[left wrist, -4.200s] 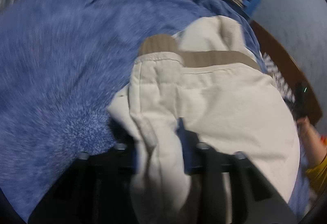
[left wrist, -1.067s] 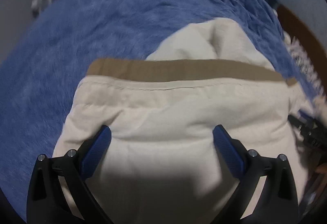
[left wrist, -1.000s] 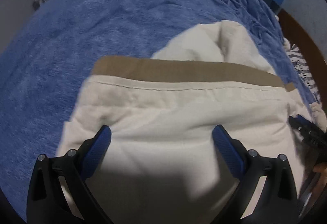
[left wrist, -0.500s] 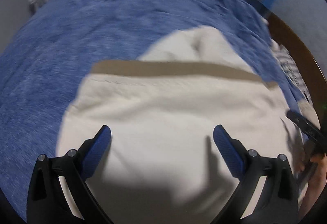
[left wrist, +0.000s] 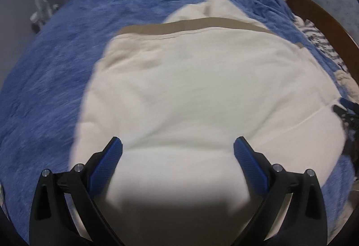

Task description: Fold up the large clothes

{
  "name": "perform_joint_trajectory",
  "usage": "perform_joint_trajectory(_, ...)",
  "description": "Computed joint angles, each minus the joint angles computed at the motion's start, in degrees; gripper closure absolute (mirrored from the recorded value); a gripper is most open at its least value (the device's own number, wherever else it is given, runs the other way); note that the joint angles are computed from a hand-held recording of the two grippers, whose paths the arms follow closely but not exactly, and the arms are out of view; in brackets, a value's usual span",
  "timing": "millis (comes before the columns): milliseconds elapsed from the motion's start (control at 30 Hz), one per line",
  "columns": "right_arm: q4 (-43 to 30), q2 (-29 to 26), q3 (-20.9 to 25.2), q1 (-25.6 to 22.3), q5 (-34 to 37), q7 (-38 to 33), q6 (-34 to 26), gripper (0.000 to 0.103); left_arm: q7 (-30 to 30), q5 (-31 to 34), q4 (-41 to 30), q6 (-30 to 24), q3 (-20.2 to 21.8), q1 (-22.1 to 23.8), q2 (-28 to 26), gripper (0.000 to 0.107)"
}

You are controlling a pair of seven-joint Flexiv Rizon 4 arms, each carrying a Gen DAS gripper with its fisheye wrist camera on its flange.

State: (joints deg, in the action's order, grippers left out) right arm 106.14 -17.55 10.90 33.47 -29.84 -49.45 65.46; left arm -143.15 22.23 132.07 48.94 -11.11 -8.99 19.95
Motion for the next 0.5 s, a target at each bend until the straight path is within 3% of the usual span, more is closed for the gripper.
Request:
perform_joint_trajectory(100, 1.75, 1.65, 0.41, -1.52, 3.80, 3.28, -0.32, 0.011, -1.66, -1.78, 2.62, -1.58, 1.43, 0.17, 4.04, 0.010)
perform_joint_trajectory(167, 2.83, 2.53, 0.21, -1.39, 3.33, 5.16, 1.29, 0.012, -3.86, -0.49, 2.48, -4.12, -0.91, 0.82, 7.17, 0.010)
perform_joint_trajectory(233, 4.73, 3.75, 0.15, -0.72, 0.42, 6.22, 5.26, 0.012, -6.08, -0.41, 2.54, -2.59, -3.00, 0.10, 8.65, 0.010)
perform_joint_trajectory(300, 6.01, 4.23, 1.27, -0.29, -0.50, 5.35, 9.85, 0.011, -7.37, -0.52, 2.17, -0.18, -5.16, -0.61, 7.93, 0.010)
perform_joint_trajectory(367, 5.38, 3.49, 4.35, -0.44, 2.85, 0.83, 11.59, 0.011, -7.92, -0.19, 0.59, 0.00, -7.50, -0.80, 5.34, 0.010)
perform_joint_trajectory(433, 4.31, 2.69, 6.70, 0.10, 5.54, -4.16, 10.23, 0.011, -8.11, 1.04, -1.65, -1.94, -9.11, -0.87, 2.25, 0.010)
perform_joint_trajectory(500, 4.42, 2.73, 4.53, 2.75, 2.36, -3.47, 7.35, 0.011, -8.79, 2.28, -2.00, -2.82, -8.38, -1.74, 1.47, 0.010)
